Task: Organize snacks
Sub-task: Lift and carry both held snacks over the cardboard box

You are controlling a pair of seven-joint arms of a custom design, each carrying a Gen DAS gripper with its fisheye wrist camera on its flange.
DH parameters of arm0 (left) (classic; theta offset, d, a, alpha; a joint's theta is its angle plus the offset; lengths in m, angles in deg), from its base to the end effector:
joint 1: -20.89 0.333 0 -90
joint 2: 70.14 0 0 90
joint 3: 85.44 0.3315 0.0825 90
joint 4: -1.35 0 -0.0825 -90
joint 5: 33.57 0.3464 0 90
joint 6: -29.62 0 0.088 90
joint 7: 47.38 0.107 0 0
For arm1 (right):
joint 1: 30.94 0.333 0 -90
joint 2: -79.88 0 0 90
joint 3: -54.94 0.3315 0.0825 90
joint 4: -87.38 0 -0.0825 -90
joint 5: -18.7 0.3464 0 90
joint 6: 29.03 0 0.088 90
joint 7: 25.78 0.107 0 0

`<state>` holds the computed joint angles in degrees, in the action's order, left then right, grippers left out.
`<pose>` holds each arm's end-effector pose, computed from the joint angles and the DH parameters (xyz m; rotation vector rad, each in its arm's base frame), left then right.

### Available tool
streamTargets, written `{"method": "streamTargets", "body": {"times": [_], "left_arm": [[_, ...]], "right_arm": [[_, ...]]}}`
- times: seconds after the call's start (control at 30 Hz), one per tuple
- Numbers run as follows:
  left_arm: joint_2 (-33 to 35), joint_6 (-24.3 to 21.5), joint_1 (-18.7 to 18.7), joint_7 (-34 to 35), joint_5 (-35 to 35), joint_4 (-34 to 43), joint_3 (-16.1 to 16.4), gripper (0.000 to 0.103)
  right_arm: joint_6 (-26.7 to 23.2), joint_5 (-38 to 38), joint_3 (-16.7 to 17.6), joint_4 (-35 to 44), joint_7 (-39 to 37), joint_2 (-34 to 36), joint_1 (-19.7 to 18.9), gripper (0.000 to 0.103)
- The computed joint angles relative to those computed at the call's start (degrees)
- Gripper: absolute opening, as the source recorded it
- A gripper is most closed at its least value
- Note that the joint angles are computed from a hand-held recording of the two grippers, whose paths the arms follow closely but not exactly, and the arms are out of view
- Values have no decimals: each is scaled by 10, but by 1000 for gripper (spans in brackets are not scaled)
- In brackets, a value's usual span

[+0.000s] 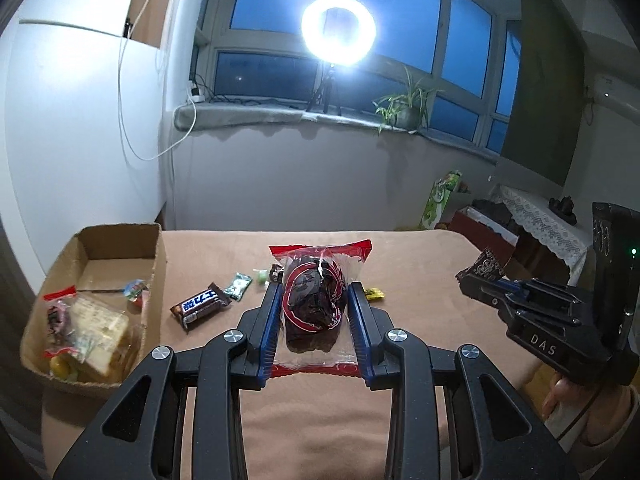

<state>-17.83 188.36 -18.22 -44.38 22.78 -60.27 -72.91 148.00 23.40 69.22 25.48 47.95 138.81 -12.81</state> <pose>0.6536 -0.4501 0.3761 -1.6866 1.5390 -1.0519 0.7293 0.3380 0.3495 -1.8948 1.0791 -0.5409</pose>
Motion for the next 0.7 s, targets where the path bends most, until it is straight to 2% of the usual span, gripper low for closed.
{"method": "streamTargets", "body": {"times": [0.17, 0.33, 0.53, 0.7], "left_arm": [[-13, -13, -12, -5, 17, -12, 6, 31], [-38, -52, -37, -25, 64, -29, 13, 31], [-67, -72, -41, -65, 143, -56, 2, 31], [-82, -70, -24, -105, 194, -77, -16, 31]], "right_arm": [[39, -5, 7, -63, -1, -35, -7, 12], [50, -15, -1, -80, 14, -46, -1, 12], [36, -25, -20, -63, 31, -40, 15, 12], [4, -32, -47, -18, 46, -22, 43, 11]]}}
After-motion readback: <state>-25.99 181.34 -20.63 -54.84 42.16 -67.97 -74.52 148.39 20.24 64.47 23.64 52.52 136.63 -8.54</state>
